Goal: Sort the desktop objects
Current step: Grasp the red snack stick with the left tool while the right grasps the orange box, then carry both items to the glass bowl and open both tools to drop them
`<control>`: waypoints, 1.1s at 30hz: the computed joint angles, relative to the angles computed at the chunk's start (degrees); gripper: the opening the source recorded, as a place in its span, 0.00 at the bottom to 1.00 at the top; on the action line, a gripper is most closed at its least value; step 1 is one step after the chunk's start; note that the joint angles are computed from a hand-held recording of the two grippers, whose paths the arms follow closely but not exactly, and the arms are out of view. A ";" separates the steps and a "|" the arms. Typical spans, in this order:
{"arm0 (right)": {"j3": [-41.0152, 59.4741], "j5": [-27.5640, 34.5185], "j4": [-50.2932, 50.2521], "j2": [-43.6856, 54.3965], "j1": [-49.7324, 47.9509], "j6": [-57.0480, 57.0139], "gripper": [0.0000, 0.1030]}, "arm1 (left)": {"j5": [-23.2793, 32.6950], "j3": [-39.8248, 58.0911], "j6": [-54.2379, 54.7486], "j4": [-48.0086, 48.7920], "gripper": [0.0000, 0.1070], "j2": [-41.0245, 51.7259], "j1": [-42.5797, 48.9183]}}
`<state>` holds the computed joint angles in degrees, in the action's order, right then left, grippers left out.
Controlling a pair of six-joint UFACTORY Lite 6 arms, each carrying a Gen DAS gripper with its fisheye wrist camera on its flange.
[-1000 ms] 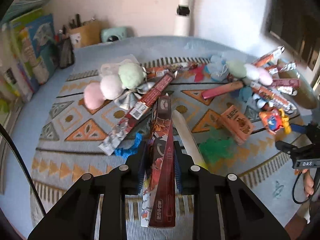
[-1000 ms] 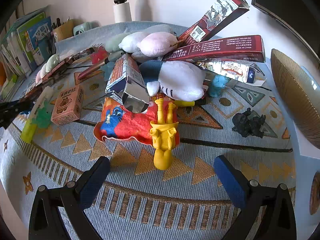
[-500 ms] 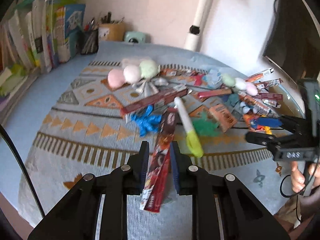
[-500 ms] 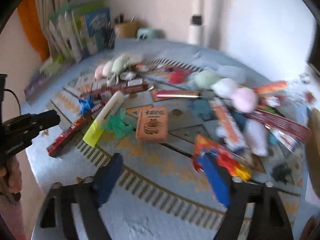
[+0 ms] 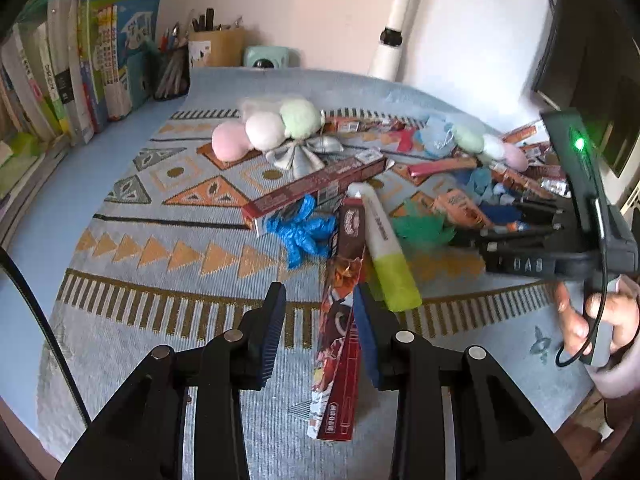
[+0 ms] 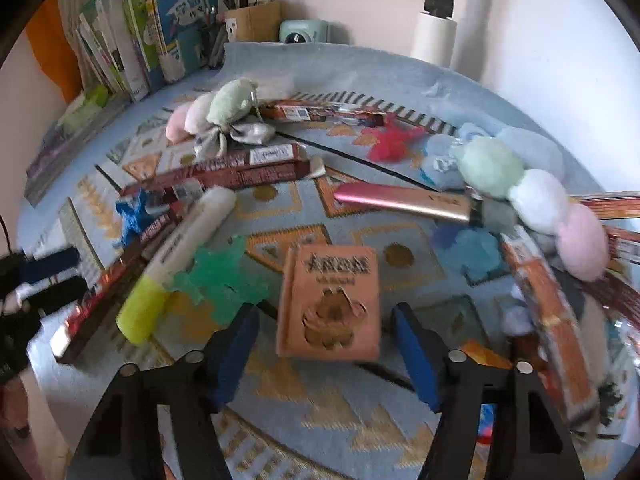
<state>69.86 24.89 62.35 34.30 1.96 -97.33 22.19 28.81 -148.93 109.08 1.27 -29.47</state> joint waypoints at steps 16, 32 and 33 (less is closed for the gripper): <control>-3.94 11.96 -1.72 -3.88 -11.59 -3.83 0.39 | -2.41 14.22 32.37 -29.16 0.16 12.42 -1.84; 14.53 50.91 -3.27 -1.21 -34.21 2.41 0.39 | 8.97 37.82 48.84 -43.35 0.13 9.73 -14.97; 17.85 51.84 -2.44 -0.01 -36.07 3.54 0.39 | 8.62 43.75 52.14 -44.57 0.13 13.38 -14.86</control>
<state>87.71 76.73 59.91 34.29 -34.11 -93.79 30.81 72.57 -96.79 64.51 14.65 -44.33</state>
